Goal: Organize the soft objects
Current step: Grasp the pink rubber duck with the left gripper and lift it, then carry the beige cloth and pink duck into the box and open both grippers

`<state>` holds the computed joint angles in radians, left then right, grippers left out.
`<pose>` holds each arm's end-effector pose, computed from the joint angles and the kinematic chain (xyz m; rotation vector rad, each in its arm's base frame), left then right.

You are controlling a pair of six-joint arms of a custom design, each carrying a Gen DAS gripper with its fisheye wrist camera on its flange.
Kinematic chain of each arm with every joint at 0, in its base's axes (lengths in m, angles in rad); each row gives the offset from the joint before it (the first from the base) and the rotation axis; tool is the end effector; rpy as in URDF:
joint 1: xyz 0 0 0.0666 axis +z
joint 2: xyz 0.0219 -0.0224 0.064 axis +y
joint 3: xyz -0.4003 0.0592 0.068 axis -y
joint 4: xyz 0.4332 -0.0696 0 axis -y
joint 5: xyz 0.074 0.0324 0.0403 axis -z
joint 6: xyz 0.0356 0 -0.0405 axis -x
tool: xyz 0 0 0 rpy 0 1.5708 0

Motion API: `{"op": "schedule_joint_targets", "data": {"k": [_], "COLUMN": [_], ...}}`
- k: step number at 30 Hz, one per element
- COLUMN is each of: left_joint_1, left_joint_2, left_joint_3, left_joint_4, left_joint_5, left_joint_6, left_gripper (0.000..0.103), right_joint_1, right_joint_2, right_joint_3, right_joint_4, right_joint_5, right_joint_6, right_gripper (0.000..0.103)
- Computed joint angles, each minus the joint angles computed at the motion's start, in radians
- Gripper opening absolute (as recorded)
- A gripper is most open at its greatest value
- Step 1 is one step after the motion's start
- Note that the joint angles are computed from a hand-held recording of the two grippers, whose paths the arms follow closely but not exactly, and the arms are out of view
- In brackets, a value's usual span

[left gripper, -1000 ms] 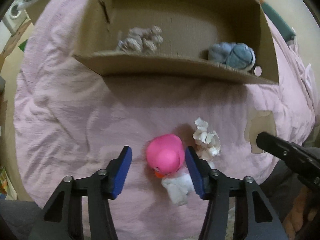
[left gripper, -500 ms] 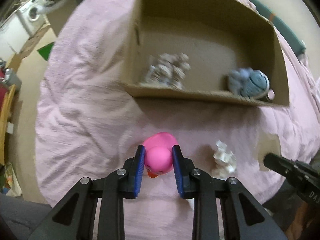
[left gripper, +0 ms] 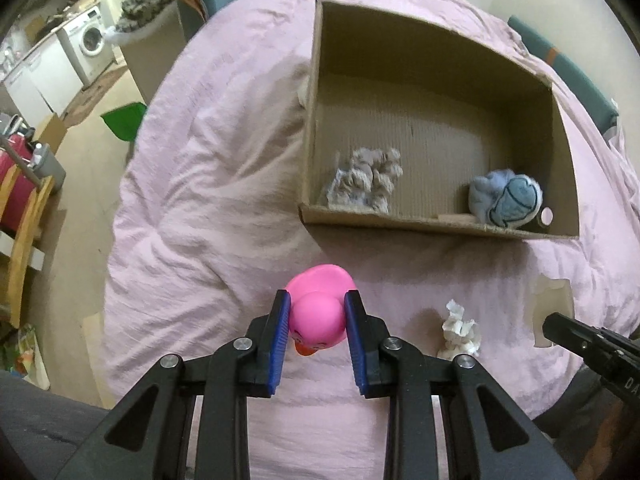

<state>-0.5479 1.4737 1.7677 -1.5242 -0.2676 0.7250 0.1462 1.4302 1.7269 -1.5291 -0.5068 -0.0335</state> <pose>0.4327 -0.2535 0.5590 -0.3023 2.6949 0.0164 0.4745 0.0869 0.5639 -0.2770 2.7454 0.7533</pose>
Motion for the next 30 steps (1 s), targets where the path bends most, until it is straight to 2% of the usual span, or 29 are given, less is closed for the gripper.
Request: {"op": "schedule_joint_targets", "data": {"k": [10,16,19,30], "left_joint_1": [0.000,-0.006,-0.015,0.022], "left_joint_2": [-0.025,-0.029,-0.032,0.067], "left_joint_3": [0.004,0.014,0.033,0.231], "left_joint_4": [0.034,0.068,0.089,0.102], "left_joint_5": [-0.068,-0.092,-0.126,-0.104], "left_joint_6": [0.014,-0.007,-0.036,-0.149], "left_gripper": [0.025,0.025,0.025,0.025], "right_joint_1": [-0.020,-0.025,-0.030,-0.055], "right_joint_2": [-0.018,-0.024,-0.035,0.039], "right_joint_3": [0.008,0.015,0.013,0.181], "right_joint_4": [0.052,0.076,0.113,0.169], "right_joint_5": [-0.033,-0.058,-0.071,-0.097], "right_joint_6": [-0.012,-0.020,-0.040,-0.082], "right_gripper": [0.008,0.008,0.008,0.008]}}
